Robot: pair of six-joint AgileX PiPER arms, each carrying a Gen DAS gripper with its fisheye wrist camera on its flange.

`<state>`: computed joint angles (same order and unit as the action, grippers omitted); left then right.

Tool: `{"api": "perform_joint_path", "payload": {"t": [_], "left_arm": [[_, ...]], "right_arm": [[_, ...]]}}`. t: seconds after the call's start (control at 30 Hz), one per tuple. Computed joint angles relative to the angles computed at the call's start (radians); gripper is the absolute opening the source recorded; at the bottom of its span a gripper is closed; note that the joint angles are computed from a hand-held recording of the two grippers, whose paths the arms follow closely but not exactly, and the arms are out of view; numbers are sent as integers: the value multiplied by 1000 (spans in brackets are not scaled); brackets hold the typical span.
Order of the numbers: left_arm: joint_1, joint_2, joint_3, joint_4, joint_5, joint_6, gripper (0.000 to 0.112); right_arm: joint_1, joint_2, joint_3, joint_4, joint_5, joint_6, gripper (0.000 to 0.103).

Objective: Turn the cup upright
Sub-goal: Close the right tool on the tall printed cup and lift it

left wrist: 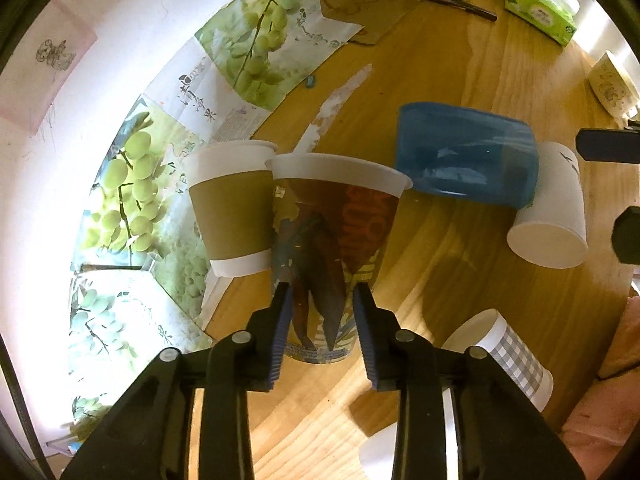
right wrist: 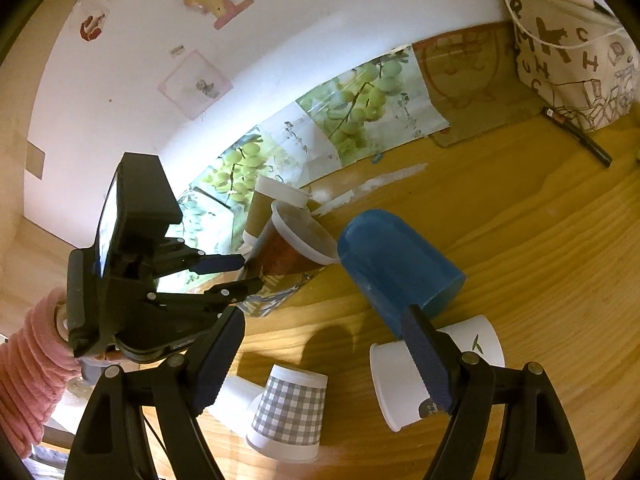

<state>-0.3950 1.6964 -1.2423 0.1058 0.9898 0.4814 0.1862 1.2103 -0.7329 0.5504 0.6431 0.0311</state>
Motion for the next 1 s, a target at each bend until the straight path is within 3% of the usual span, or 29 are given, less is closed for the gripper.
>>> {"api": "perform_joint_path", "payload": {"t": [0.4, 1.0], "left_arm": [[28, 76, -49, -19, 26, 3, 64], [90, 111, -98, -93, 43, 24, 66]], "right_arm": [[-65, -5, 12, 44, 20, -40, 81], [-77, 27, 9, 60, 31, -42, 81]]}}
